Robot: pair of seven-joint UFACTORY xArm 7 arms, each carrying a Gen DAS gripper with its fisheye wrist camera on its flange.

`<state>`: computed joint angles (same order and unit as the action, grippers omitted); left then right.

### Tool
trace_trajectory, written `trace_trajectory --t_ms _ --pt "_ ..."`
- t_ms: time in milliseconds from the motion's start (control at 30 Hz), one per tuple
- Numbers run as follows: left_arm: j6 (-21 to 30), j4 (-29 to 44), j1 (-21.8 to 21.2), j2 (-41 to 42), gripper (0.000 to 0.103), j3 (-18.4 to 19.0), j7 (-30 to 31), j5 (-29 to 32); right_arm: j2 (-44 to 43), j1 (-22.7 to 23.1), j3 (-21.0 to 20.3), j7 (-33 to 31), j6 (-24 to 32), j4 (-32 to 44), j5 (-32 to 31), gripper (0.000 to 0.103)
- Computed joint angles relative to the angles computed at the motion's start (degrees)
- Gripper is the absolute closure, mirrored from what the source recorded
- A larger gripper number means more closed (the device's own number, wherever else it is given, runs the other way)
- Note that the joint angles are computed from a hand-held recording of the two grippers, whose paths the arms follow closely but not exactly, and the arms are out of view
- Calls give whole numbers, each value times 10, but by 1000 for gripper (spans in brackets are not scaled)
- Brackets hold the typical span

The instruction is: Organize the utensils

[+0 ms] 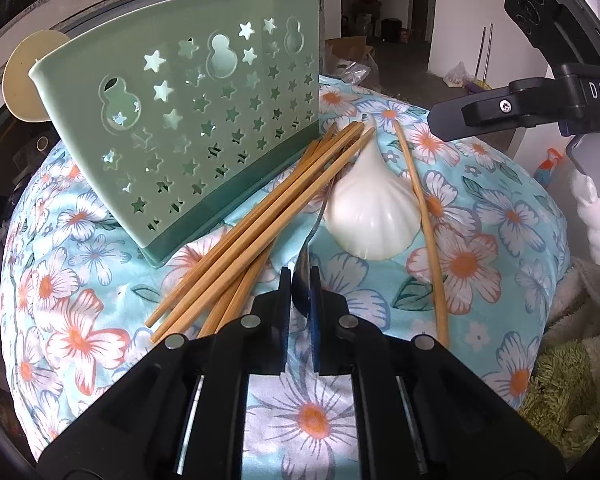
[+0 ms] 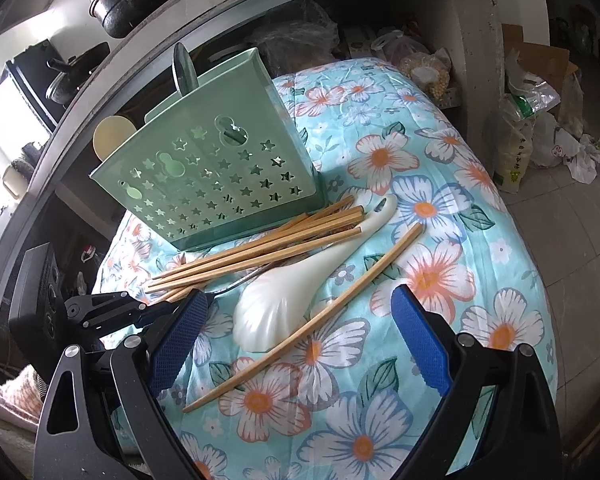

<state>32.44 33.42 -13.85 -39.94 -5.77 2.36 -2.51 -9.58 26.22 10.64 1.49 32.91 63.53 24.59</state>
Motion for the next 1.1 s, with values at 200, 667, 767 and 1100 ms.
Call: trace_trajectory --t_ms 200,667,767,1100 --pt "-9 -6 6 5 96 -15 -21 10 0 1 0 0 0 0 0 12" --pt "-12 -5 9 8 97 -23 -37 40 -3 0 2 5 -3 -2 -10 12" --pt "-8 -5 11 5 97 -25 -36 47 -4 -3 5 17 -6 -3 -30 12" --pt "-3 -4 14 3 98 -26 -39 54 -8 -21 26 105 -13 -1 -165 12"
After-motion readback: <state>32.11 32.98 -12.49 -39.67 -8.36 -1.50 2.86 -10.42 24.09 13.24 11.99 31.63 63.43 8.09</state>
